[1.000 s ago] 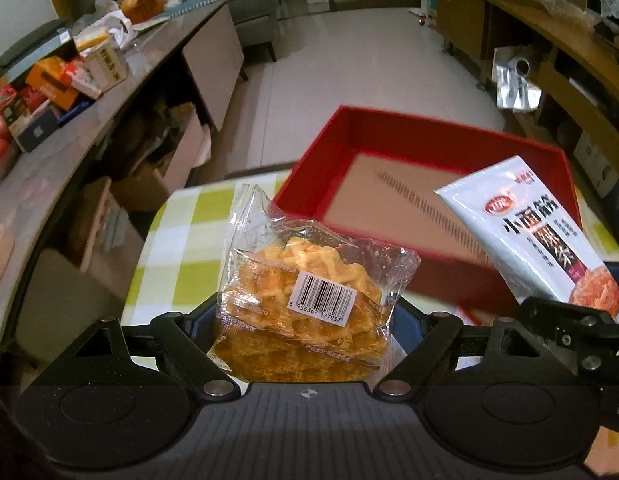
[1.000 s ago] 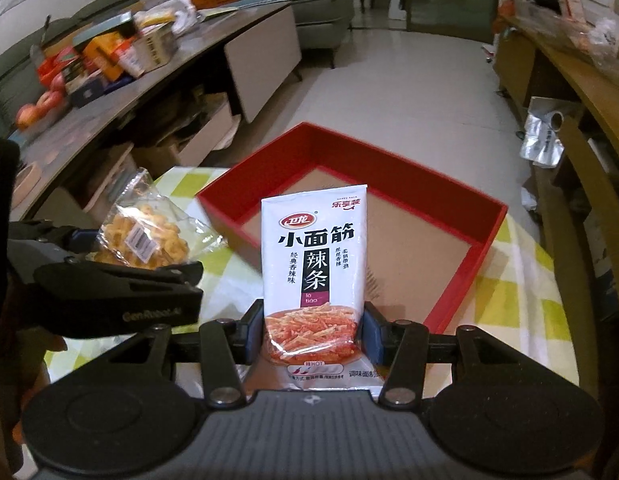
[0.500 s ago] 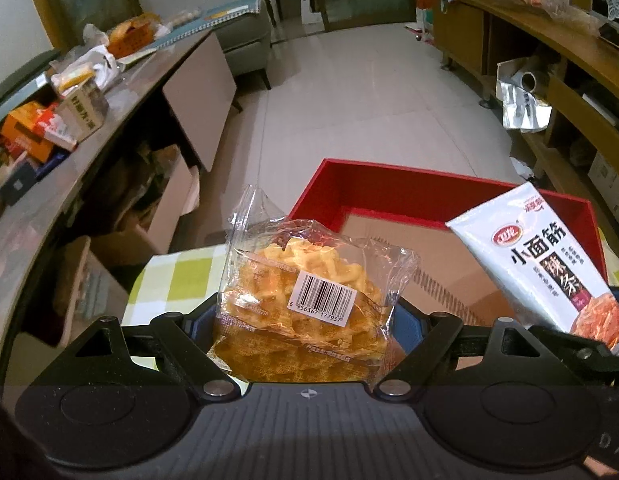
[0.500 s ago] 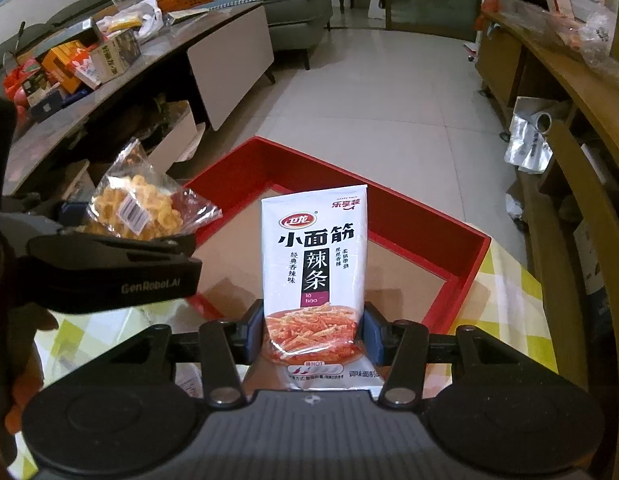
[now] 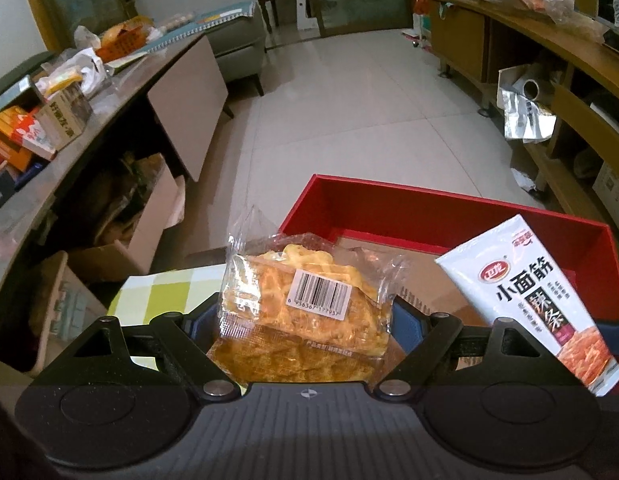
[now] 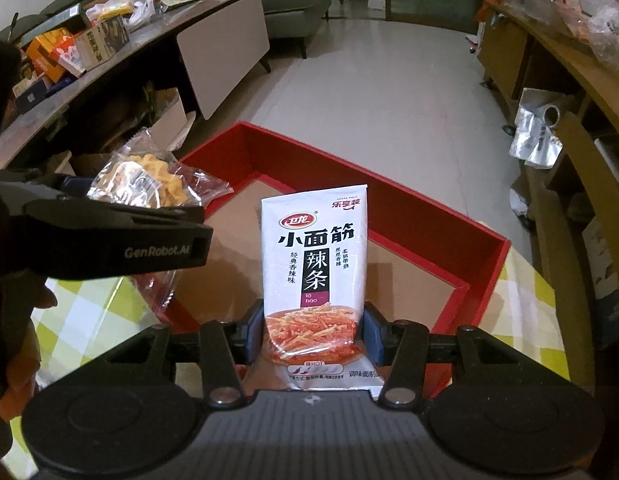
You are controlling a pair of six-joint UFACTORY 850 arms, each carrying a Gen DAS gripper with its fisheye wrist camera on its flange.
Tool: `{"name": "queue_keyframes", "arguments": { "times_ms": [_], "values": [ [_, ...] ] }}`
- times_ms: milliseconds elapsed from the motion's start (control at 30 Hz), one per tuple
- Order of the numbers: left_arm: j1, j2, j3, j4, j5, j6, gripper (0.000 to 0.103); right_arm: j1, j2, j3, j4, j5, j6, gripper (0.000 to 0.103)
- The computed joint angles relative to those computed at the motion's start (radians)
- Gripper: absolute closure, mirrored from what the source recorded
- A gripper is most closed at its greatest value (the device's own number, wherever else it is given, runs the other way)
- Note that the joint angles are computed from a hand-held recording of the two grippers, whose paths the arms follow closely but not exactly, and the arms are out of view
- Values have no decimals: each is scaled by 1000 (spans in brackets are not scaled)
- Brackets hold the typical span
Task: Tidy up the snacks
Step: 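Carry the waffle pack and white bag over the red box with both grippers, then lower both packs into the red box and open both grippers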
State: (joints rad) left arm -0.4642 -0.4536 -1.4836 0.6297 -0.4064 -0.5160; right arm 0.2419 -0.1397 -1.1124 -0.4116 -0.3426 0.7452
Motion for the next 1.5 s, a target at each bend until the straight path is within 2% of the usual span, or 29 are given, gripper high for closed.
{"name": "queue_keyframes", "arguments": {
  "times_ms": [267, 500, 633, 933, 1300, 1400, 1500],
  "values": [
    [2, -37, -23, -4, -1, 2, 15, -12, -29, -7, 23, 17, -26, 47],
    [-4, -52, -24, 64, -4, -48, 14, -19, -47, -10, 25, 21, -25, 47],
    [-3, -57, -25, 77, -2, -55, 12, -16, -48, -6, -28, 27, 24, 47],
    [-1, -64, -25, 59, -5, -32, 12, -12, -54, -9, -38, 29, 30, 47],
    [2, -44, 12, 36, -32, 34, 12, 0, -52, -14, -52, 12, 28, 47],
    [-6, -28, 37, 97, -38, 5, 12, 4, -50, -15, -52, 6, 23, 47],
    [-11, -12, 56, 88, -54, 24, 11, 8, -44, -14, -49, -2, 10, 47]
  ]
}}
